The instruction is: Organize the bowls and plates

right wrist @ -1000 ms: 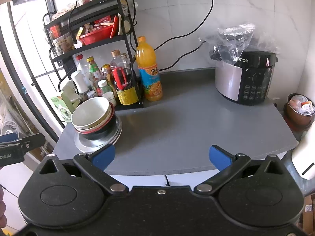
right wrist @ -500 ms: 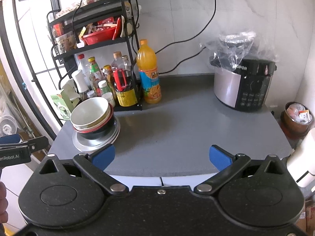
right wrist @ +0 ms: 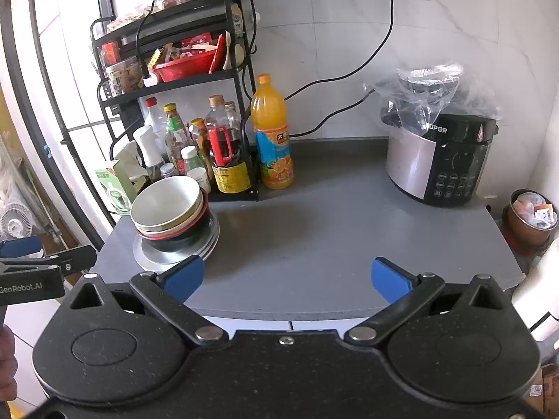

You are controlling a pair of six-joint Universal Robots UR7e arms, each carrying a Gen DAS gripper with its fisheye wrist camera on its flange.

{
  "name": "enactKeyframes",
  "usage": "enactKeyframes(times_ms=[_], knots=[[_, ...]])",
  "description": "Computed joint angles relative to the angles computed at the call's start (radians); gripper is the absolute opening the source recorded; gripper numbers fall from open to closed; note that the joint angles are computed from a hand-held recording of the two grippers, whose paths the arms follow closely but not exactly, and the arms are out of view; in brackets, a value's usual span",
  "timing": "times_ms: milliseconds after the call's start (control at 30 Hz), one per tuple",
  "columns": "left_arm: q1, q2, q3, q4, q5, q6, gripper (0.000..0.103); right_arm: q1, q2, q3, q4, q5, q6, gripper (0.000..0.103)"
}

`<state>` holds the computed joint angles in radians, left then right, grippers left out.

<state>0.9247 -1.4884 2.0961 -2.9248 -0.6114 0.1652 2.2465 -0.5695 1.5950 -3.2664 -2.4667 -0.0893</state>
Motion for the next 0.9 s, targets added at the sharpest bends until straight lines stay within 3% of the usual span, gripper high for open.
enactKeyframes(times_ms=[900], knots=[[-0.005,-0.002,0.008,-0.013,0.000,0.008,0.103,-0.002,-0.005,0.010,-0.001,-0.016,0.002,0.103]])
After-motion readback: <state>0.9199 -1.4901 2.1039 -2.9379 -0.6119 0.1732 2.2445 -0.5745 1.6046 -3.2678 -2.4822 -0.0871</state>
